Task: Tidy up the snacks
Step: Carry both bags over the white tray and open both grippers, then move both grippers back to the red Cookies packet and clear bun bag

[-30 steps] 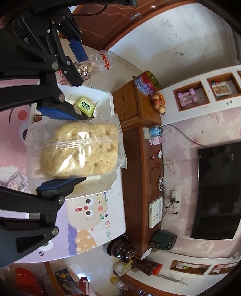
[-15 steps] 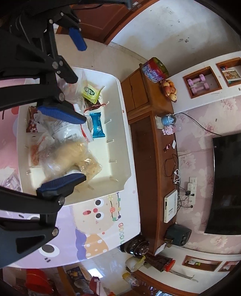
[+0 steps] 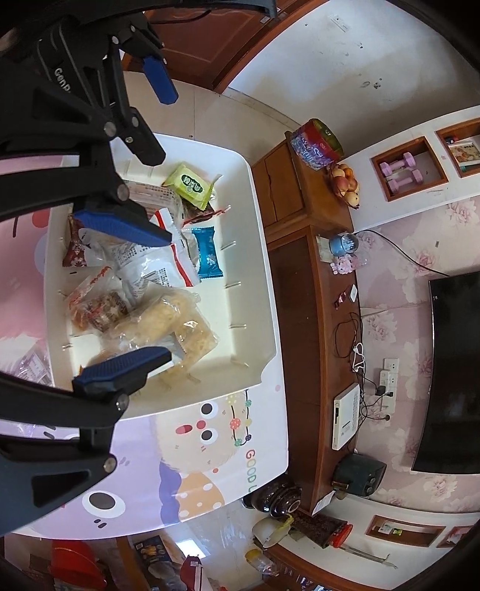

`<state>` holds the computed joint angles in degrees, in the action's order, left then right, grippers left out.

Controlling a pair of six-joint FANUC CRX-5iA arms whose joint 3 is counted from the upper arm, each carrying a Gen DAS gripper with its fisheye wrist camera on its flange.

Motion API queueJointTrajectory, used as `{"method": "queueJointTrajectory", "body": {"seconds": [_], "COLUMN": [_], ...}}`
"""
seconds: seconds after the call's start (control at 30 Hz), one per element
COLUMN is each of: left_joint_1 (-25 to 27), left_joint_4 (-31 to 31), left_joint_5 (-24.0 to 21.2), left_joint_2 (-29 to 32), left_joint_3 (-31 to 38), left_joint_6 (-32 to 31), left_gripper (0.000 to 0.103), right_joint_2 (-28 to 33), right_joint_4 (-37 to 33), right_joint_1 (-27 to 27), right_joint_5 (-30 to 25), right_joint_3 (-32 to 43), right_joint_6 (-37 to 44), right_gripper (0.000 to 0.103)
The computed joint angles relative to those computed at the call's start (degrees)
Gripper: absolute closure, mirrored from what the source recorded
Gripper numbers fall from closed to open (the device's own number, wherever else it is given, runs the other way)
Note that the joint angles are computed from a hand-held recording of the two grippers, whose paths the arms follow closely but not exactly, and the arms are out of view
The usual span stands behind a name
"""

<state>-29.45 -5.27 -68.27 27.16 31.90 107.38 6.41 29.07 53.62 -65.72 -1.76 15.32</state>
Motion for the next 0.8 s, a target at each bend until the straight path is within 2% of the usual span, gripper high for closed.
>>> {"method": "queueJointTrajectory", "body": {"seconds": [0.4,0.8], "left_joint_1": [-2.0,-6.4], "left_joint_4": [-1.8,-4.7], "left_joint_5": [-0.8,-1.5], "left_joint_2": [-1.7,-4.6], "left_joint_3": [-0.4,-1.4], "left_joint_6": [1.8,5.5], "left_gripper": [0.018,0.018], "right_joint_2": [-3.4,-10.6], "right_joint_4": [0.9,2.3], "right_joint_1": [1.5,4.3], "right_joint_5": [-0.5,-2.5], "right_joint_3": [-2.7,-8.9], "right_joint_6": [-1.5,-4.5], "right_gripper": [0.046,0.046]}}
